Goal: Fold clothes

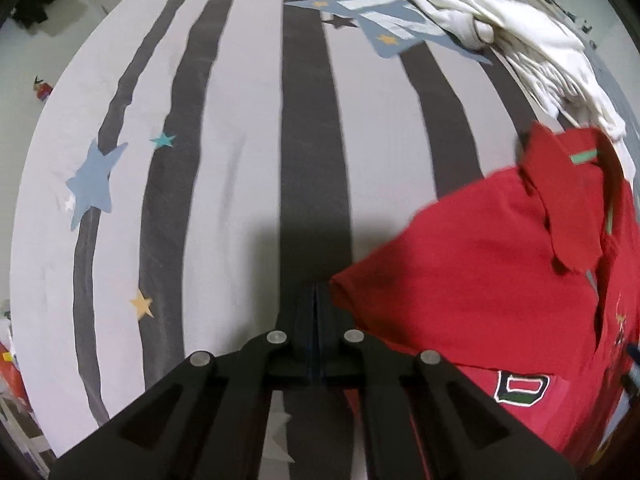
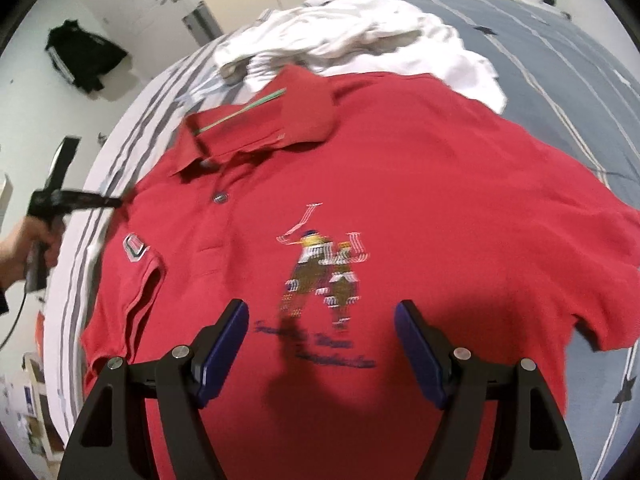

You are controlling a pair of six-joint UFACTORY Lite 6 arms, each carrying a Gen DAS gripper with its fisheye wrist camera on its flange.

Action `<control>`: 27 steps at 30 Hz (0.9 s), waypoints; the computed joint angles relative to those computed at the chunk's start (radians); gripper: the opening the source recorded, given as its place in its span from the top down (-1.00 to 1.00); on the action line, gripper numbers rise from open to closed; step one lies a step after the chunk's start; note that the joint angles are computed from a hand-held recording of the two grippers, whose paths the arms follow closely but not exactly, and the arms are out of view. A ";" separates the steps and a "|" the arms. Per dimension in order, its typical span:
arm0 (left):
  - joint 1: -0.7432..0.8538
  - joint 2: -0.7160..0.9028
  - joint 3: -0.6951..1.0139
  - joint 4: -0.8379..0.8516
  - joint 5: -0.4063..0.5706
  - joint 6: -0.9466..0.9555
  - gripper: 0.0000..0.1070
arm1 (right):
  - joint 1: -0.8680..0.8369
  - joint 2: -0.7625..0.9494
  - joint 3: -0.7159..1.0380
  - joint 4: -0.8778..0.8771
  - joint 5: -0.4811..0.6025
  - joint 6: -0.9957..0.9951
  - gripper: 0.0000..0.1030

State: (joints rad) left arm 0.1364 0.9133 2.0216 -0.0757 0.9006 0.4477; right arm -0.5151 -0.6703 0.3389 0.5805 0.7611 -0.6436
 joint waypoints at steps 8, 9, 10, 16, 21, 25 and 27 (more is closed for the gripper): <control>0.033 0.065 0.099 0.076 -0.045 -0.151 0.99 | 0.438 0.058 0.004 -0.040 -0.183 0.327 -0.40; 0.063 0.073 0.125 0.011 -0.024 -0.133 0.99 | 0.474 0.078 0.014 -0.037 -0.204 0.353 -0.40; 0.081 0.056 0.109 -0.046 -0.027 -0.096 0.99 | 0.507 0.101 0.026 -0.032 -0.224 0.374 -0.40; 0.243 -0.427 -0.466 -0.365 0.007 0.342 0.92 | 0.646 0.209 0.091 0.058 -0.306 0.404 -0.40; 0.583 -0.889 -0.973 -0.451 0.138 0.752 0.76 | 0.734 0.330 0.160 0.103 -0.386 0.409 -0.40; 0.729 -1.084 -1.227 -0.391 0.177 0.895 0.76 | 0.738 0.476 0.237 0.226 -0.417 0.280 -0.40; 0.746 -1.163 -1.322 -0.387 0.159 0.930 0.76 | 0.736 0.533 0.270 0.258 -0.416 0.223 -0.40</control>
State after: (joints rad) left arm 0.8819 -0.2496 0.6991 -0.4631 1.0598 1.3775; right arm 0.2206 -0.1377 0.6088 0.8384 0.3453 -0.4204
